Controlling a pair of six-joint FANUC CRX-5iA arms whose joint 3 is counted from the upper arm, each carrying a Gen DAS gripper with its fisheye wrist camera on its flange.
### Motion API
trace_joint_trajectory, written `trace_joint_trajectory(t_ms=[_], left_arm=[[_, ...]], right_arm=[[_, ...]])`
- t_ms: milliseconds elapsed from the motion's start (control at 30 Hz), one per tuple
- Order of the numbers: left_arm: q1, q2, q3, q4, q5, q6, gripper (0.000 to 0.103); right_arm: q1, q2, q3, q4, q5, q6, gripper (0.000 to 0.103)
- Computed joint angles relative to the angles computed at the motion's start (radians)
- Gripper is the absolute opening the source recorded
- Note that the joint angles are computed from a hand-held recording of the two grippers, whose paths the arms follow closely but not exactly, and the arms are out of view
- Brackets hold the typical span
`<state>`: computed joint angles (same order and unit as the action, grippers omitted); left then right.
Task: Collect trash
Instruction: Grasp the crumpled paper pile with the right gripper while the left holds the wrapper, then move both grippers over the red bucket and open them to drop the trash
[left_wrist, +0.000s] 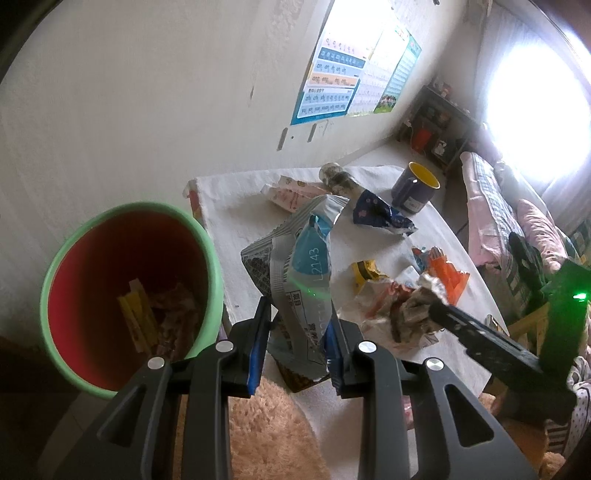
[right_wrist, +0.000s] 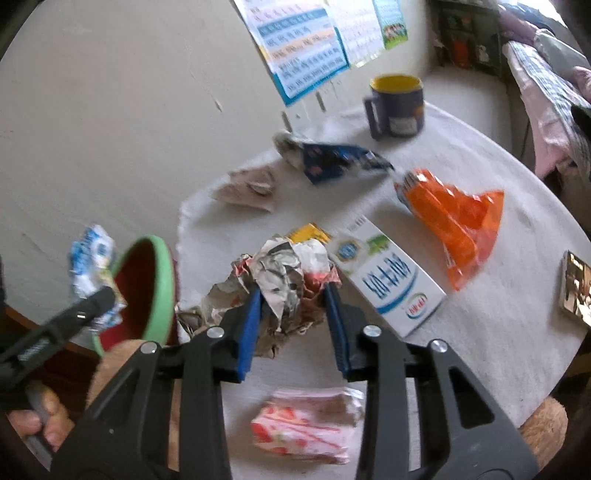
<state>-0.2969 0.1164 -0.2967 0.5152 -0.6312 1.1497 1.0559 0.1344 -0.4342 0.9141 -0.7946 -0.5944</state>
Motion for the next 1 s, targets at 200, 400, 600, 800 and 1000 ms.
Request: trace_joint_trajectory(t_ms=[200,400,600,800,1000], left_arm=[[0.009,-0.009,-0.016,0.028,0.014,-0.016,0.026],[0.027,-0.028,-0.042,0.068,0.039,-0.045,0.026],[0.059,-0.045,-0.061,0.085,0.059,-0.084,0.026],[0.111,-0.061,-0.084,0.102,0.085,-0.105,0.026],[0.186,-0.054,-0.088,0.062,0.082,-0.048,0.027]], right_arm=[[0.002,0.009,0.037,0.061,-0.008,0.02,0.034],[0.007,0.01,0.063,0.099,-0.01,0.029,0.034],[0.01,0.035,0.099,0.111,-0.009,0.042,0.034],[0.006,0.097,0.18,0.055,0.014,0.126,0.034],[0.001,0.183,0.301,-0.028,0.031,0.264,0.034]])
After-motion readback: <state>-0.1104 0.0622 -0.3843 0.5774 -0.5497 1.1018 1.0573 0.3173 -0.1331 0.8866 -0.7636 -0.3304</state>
